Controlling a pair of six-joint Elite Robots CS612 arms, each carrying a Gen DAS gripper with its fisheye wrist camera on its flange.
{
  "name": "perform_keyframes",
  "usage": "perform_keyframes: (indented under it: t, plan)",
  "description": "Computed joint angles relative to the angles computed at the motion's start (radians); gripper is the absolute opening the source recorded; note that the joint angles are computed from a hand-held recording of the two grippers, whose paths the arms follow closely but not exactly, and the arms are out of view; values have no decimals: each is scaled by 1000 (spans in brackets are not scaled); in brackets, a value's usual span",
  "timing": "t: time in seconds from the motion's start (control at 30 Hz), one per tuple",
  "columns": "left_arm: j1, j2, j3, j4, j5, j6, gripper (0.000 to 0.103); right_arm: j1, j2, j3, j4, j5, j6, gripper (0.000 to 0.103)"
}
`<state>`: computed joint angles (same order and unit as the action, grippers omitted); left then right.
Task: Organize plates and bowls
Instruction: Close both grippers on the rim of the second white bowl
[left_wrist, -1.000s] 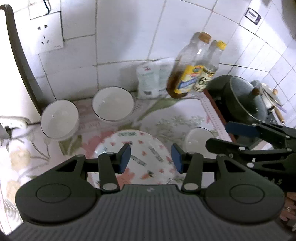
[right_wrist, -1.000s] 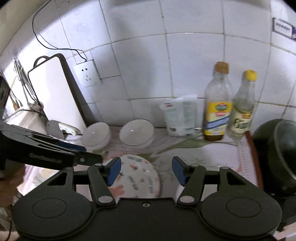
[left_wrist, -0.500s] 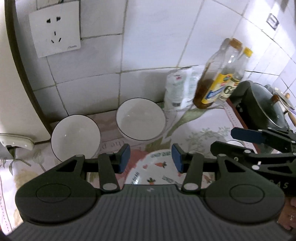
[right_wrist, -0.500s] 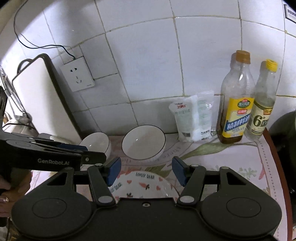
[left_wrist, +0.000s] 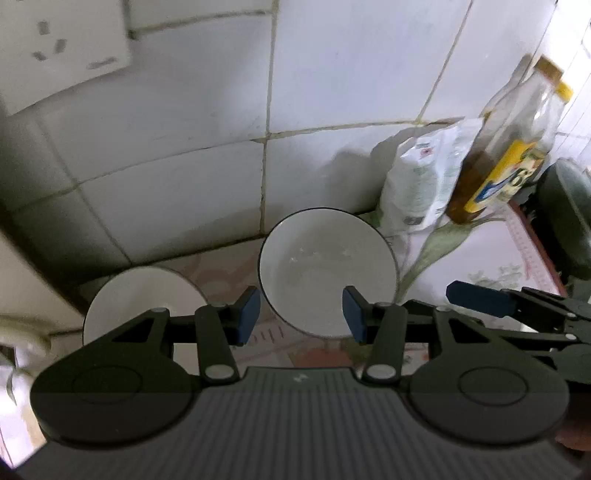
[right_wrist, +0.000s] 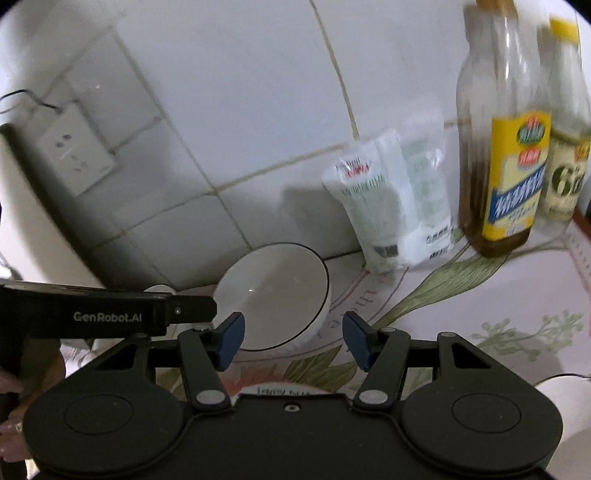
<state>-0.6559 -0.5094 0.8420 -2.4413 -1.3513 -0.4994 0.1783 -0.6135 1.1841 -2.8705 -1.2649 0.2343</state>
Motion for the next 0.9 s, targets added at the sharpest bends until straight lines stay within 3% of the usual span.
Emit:
perform_keyframes:
  t: [0.3,0.47,0.53,0.6,0.8,0.9]
  plan:
    - [13,101,-186,169,21,72,44,-1,47,-75,85,15,84,44]
    - [16,131,-241,227,27,107,28,2,58,-103,139,-3,88,35]
    - [17,143,-269,276,29,90,17,5,63,-111,151,-25,96,35]
    - [17,148,-282,308,31,84,13,6,64,-111,151,-32,97,35]
    - [18,140,-262,301,33,91,7,-1,74,-122,160,15,147,21]
    - [18,133,-246,292,37,81,7,3,76,-131,176,0,146,20]
